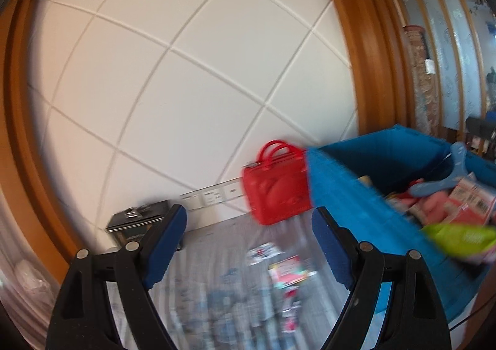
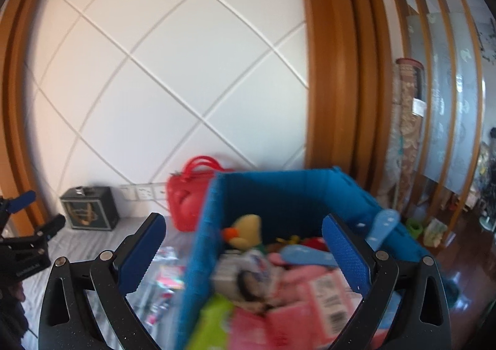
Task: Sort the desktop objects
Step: 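Return to the bed and grasp the pink Kotex pad pack with the right tool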
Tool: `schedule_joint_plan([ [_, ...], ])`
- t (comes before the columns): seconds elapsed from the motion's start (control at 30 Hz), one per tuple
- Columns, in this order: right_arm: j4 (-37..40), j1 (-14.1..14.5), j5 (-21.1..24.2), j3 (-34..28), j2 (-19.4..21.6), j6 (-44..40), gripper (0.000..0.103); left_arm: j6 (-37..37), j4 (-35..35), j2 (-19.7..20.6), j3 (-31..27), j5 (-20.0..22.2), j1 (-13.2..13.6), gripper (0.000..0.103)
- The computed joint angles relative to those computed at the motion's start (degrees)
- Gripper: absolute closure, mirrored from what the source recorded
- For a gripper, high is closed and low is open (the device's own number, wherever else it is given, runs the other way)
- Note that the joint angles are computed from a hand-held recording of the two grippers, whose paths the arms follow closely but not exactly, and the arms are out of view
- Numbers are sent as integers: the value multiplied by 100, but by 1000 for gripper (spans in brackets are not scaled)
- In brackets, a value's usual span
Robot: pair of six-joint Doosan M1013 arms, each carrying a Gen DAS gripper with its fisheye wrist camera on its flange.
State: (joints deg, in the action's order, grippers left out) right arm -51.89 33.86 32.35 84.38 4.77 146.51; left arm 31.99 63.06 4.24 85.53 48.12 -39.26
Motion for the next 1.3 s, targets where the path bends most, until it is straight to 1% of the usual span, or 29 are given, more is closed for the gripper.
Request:
schedule_joint_plan([
  [0.1, 155, 202, -219, -134, 147, 34, 1, 264, -112, -228, 316, -63, 316, 20],
  [0.2, 199, 405, -300, -275, 379, 99, 0, 523, -205, -361, 587, -142, 656, 20],
  [0.33, 1135, 590, -509, -576, 854, -707, 1, 835, -601, -366, 766, -381, 1107, 20],
  [0.4, 1396, 636, -554, -711, 1083, -1047, 1, 1032, -860, -310, 783, -537, 1288, 20],
  [0.47, 2038, 617, -508, -914, 1395, -1583, 1, 1241, -1107, -203, 741, -677, 1439, 20],
  [0.53, 2747, 532, -474, -1096, 1707, -2078, 1, 1412, -1380, -71, 668, -840, 1590, 20],
  [0.6, 3089, 464, -204, -1345, 2031, -2456, 1, 1448, -1502, 60, 601, -943, 1695, 20],
  [0.63, 3313, 413, -7, -1555, 2279, -2777, 1, 1551, -1682, 150, 544, -1011, 1762, 20],
  [0.67, 3257, 383, 126, -1675, 2435, -2797, 1, 1810, -1954, 239, 492, -1152, 1846, 20],
  [0.7, 3185, 343, 376, -1865, 2646, -2755, 1, 1972, -2060, 312, 469, -1247, 1900, 20],
  [0.77, 3496, 208, 634, -2149, 2974, -2833, 1, 2075, -2039, 472, 428, -1347, 1966, 20],
  [0.8, 3586, 163, 789, -2313, 3129, -2845, 1, 2262, -2203, 556, 406, -1429, 2013, 20],
  [0.83, 3574, 118, 1069, -2535, 3339, -2781, 1, 2562, -2502, 659, 359, -1488, 2070, 20],
  [0.87, 3587, 91, 1221, -2657, 3457, -2762, 1, 2879, -2800, 778, 302, -1534, 2126, 20],
  [0.93, 3675, 23, 1371, -2819, 3648, -2841, 1, 3354, -3177, 962, 211, -1581, 2196, 20],
  [0.97, 3585, 15, 1431, -2882, 3725, -2820, 1, 3598, -3352, 1089, 137, -1579, 2227, 20],
  [1.03, 3416, -7, 1737, -3149, 3945, -2809, 1, 3953, -3657, 1279, 22, -1609, 2269, 20],
  [1.07, 3472, -28, 1827, -3239, 4019, -2864, 1, 4174, -3873, 1391, -55, -1624, 2292, 20],
  [1.17, 3521, -83, 2063, -3469, 4225, -2979, 1, 4761, -4402, 1590, -195, -1684, 2339, 20],
  [1.23, 3615, -108, 2100, -3520, 4303, -3077, 1, 5397, -4893, 1710, -286, -1759, 2368, 20],
  [1.27, 3635, -117, 2122, -3542, 4334, -3100, 3, 5843, -5269, 1772, -338, -1789, 2395, 20],
  [1.3, 3696, -128, 2099, -3553, 4358, -3143, 5, 6534, -5824, 1888, -450, -1779, 2429, 20],
])
